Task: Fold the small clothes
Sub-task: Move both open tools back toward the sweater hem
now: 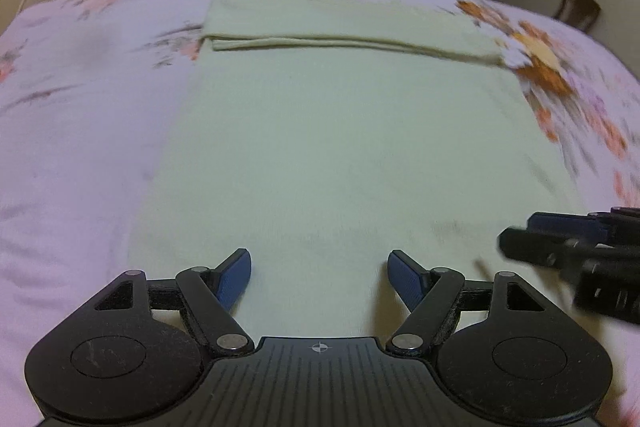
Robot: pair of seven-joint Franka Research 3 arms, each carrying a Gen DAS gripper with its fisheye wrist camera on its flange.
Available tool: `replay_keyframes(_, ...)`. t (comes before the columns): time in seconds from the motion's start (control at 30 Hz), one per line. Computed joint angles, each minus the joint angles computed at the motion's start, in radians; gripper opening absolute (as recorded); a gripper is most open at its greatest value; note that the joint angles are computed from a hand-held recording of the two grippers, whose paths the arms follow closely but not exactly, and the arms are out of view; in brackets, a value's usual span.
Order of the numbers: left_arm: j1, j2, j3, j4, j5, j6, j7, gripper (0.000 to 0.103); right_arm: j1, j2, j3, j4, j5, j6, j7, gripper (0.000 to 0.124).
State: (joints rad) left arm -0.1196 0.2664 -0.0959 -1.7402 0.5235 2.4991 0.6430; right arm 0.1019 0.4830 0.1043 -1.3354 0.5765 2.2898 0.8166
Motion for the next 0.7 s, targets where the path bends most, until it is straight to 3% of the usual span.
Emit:
replay_keyframes(0.27, 0.006, -0.078, -0.005, -0.110, 0.031, 0.032, -0.006, 0.076, 0.058, -0.172, -0.039, -0.300, -0.090, 0.180, 0.018, 0.040)
replay_keyframes(0.47, 0.016, -0.144, -0.016, -0.198, 0.045, 0.059, -0.015, 0.077, 0.070, -0.253, -0.064, -0.426, -0.149, 0.284, 0.096, 0.048)
replay_keyframes(0.6, 0.022, -0.172, -0.022, -0.238, 0.056, 0.059, -0.020, 0.090, 0.069, -0.277, -0.079, -0.465, -0.183, 0.315, 0.174, 0.048)
replay_keyframes(0.7, 0.025, -0.188, -0.024, -0.267, 0.086, 0.081, -0.036, 0.091, 0.072, -0.297, -0.082, -0.496, -0.217, 0.341, 0.211, 0.048)
